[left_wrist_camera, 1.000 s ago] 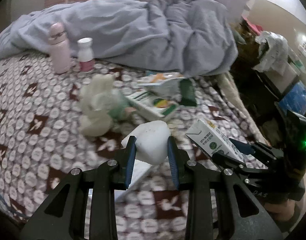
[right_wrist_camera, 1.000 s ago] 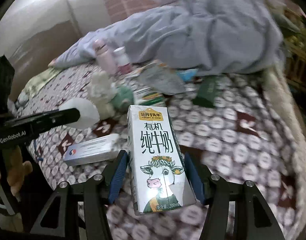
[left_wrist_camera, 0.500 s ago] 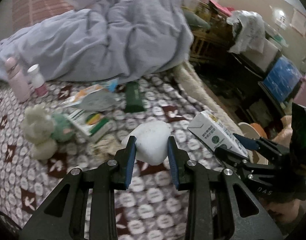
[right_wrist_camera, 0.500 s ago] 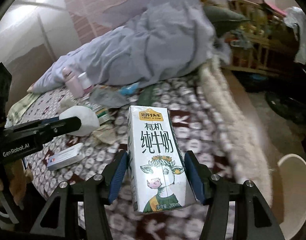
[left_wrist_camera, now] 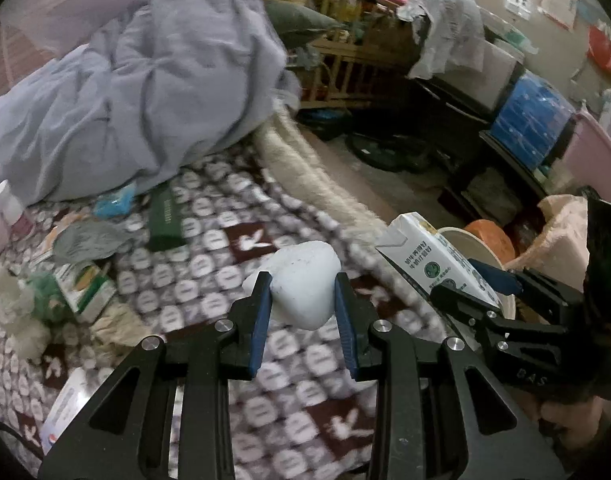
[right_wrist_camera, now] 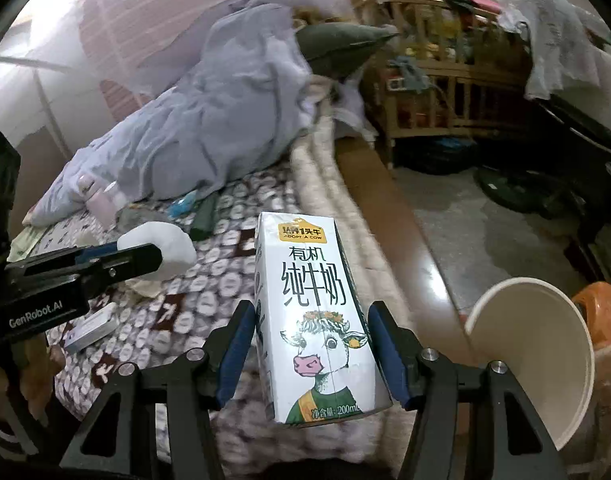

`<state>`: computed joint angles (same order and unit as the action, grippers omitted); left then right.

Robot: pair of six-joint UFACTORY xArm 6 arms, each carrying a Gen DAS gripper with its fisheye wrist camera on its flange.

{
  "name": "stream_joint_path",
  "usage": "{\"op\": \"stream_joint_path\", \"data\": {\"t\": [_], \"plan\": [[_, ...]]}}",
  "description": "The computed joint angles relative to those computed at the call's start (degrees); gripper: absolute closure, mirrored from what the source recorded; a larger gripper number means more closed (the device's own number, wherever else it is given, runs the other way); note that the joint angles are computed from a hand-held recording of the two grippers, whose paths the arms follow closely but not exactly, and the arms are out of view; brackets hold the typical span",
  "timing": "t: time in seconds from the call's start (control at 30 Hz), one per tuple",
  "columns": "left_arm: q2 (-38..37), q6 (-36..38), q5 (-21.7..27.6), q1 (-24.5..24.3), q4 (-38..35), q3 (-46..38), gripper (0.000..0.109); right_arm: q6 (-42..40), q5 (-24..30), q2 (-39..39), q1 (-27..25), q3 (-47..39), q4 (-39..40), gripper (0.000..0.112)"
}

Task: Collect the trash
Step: 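Carry the tissue ball and milk carton over the white bucket with both tools, then open both tools to drop the tissue ball and milk carton into the bucket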

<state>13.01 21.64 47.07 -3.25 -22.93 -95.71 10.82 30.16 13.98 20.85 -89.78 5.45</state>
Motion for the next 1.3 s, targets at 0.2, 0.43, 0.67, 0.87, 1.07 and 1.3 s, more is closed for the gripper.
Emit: {"op": "stream_joint_path", "data": {"t": [0.2,0.43,0.67,0.87,1.07,1.3], "plan": [[2.84,0.03,2.60,-2.67,-1.92,-4.10,0.080,2.72,-1.08,-2.89,-2.72,3.99,-1.97,0.055],[6.44,0.39,5.97,-5.94,-4.62,-8.93,0.080,6.47,-1.89,-6.32,-6.68,9.41,-4.33,0.055],[12.16,-2.03,10.30,-9.63,-5.53,-17.01,0.080,8.61,-2.24,-9.30,-10.43,14.32,-5.06,0.055],[18.86,-4.52,14.93,-12.19,-6.16,-26.40,0.080,11.22,-1.40,-10.74,-13.82,17.27,-6.53,0.055],[24.59,-5.90,18.50,-13.98,-7.62,-34.08,0.080,13.42,-0.76,-11.74,-16.75,19.92,-7.42,0.055],[28.89,-5.78,20.25,-14.74,-10.63,-39.46,0.071,16.44,0.42,-11.46,-18.45,20.68,-9.91,0.056]]}}
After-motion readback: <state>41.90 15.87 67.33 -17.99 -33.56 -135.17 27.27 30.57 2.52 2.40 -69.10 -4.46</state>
